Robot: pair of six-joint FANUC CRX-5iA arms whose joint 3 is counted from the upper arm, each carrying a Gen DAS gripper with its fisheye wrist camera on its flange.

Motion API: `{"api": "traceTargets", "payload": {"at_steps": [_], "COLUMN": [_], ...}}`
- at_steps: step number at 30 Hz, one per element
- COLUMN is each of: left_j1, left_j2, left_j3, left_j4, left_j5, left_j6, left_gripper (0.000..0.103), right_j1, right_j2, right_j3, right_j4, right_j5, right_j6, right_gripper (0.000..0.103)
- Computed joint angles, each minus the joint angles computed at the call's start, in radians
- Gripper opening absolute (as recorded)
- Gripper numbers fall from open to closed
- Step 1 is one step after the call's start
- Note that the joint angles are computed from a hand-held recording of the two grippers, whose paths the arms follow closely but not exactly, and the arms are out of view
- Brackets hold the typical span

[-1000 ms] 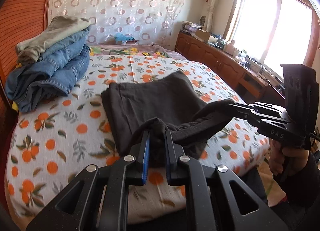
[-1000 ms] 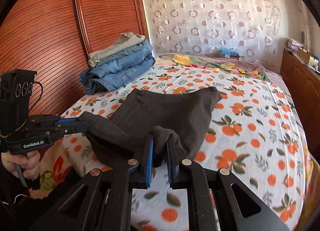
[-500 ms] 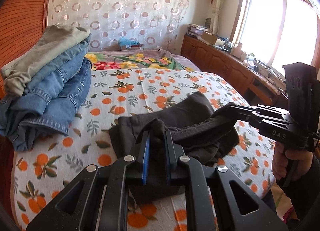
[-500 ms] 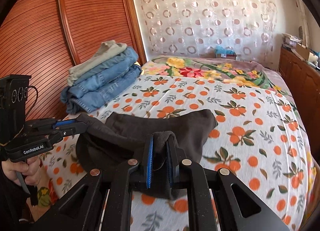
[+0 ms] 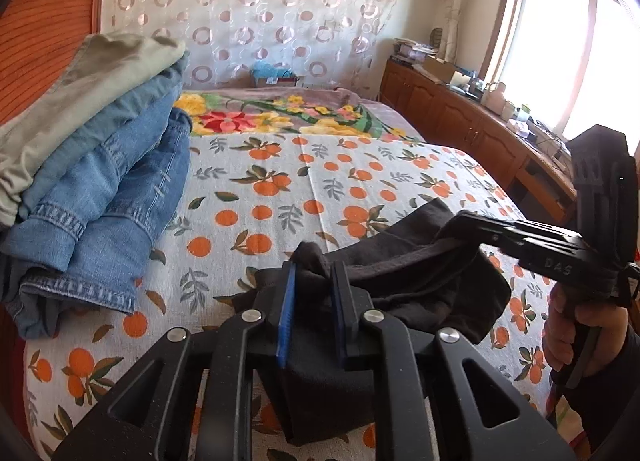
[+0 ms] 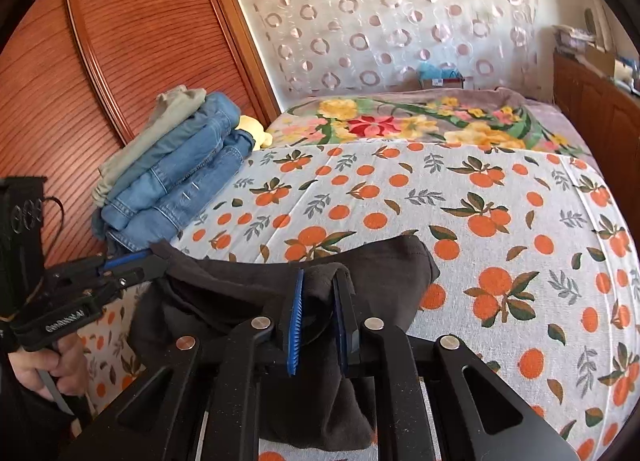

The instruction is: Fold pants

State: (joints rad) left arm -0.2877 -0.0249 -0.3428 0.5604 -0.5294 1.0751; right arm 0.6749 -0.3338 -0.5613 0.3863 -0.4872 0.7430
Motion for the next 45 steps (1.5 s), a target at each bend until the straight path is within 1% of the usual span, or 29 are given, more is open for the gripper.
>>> {"api": "traceTargets", "payload": {"at_steps": [1,3,4,7,10,13,16,20,24,26,27,28,29,30,31,32,33,35,38,41,43,45], "left_j1": [0.003,0.008,0.011,0.016,0.017,0.016,0.01,0.012,0.014,0.014,0.015,0.015,0.015,0.015,0.015,0.016,0.017,0.018,0.014,0.007,0.003,0.003], "left_j2": [-0.004,-0.017,-0.027,-0.062,-0.085,-0.091,-0.077,-0.049,-0.016,0.005,0.015,0.028,0.041,0.049,0.06,0.071,0.08,0.088,0.085,0.068,0.052,0.045], "left_j3": [-0.003,-0.015,-0.023,-0.057,-0.08,-0.1,-0.094,-0.083,-0.053,-0.036,-0.028,-0.011,0.005,0.014,0.028,0.044,0.049,0.052,0.046,0.027,0.008,0.007], "left_j4": [0.001,0.003,0.003,0.036,0.04,0.057,0.026,0.028,0.019,0.035,0.041,0.025,0.01,0.002,-0.013,-0.033,-0.026,-0.011,0.002,0.027,0.059,0.079], "left_j5": [-0.004,0.0,0.004,0.018,0.021,0.018,0.011,-0.001,-0.006,-0.009,-0.012,-0.018,-0.023,-0.023,-0.026,-0.035,-0.041,-0.043,-0.04,-0.016,0.014,0.022], "left_j6": [0.001,-0.004,-0.007,-0.042,-0.052,-0.073,-0.053,-0.053,-0.065,-0.093,-0.103,-0.093,-0.085,-0.08,-0.066,-0.046,-0.051,-0.064,-0.086,-0.119,-0.141,-0.151], "left_gripper": [0.023,0.029,0.033,0.034,0.036,0.044,0.045,0.045,0.045,0.045,0.045,0.045,0.044,0.042,0.033,0.026,0.023,0.014,0.008,0.006,0.006,0.006], "right_j1": [-0.002,0.002,0.004,0.008,0.013,0.024,0.017,0.006,-0.008,-0.019,-0.027,-0.039,-0.049,-0.057,-0.063,-0.065,-0.069,-0.075,-0.058,-0.054,-0.06,-0.068], "right_j2": [-0.009,-0.031,-0.043,-0.089,-0.119,-0.129,-0.108,-0.076,-0.028,-0.005,0.01,0.023,0.03,0.03,0.03,0.029,0.026,0.025,0.021,0.013,0.013,0.019], "right_j3": [-0.007,-0.04,-0.056,-0.083,-0.106,-0.118,-0.09,-0.046,0.002,0.036,0.063,0.089,0.104,0.11,0.113,0.112,0.11,0.109,0.082,0.058,0.048,0.05], "right_j4": [0.006,0.087,0.124,0.143,0.174,0.179,0.095,-0.012,-0.078,-0.133,-0.182,-0.233,-0.265,-0.283,-0.292,-0.285,-0.284,-0.28,-0.202,-0.152,-0.136,-0.143], "right_j5": [0.002,0.009,0.012,0.004,-0.009,-0.02,-0.027,-0.02,-0.027,-0.046,-0.067,-0.084,-0.092,-0.092,-0.091,-0.086,-0.079,-0.075,-0.051,-0.027,-0.007,0.001], "right_j6": [-0.005,-0.074,-0.107,-0.116,-0.127,-0.11,-0.015,0.1,0.164,0.213,0.255,0.302,0.332,0.351,0.361,0.354,0.349,0.349,0.279,0.217,0.184,0.177], "right_gripper": [0.019,0.028,0.03,0.032,0.034,0.037,0.039,0.041,0.041,0.041,0.041,0.041,0.037,0.024,0.022,0.017,0.013,0.009,0.008,0.008,0.008,0.008]}}
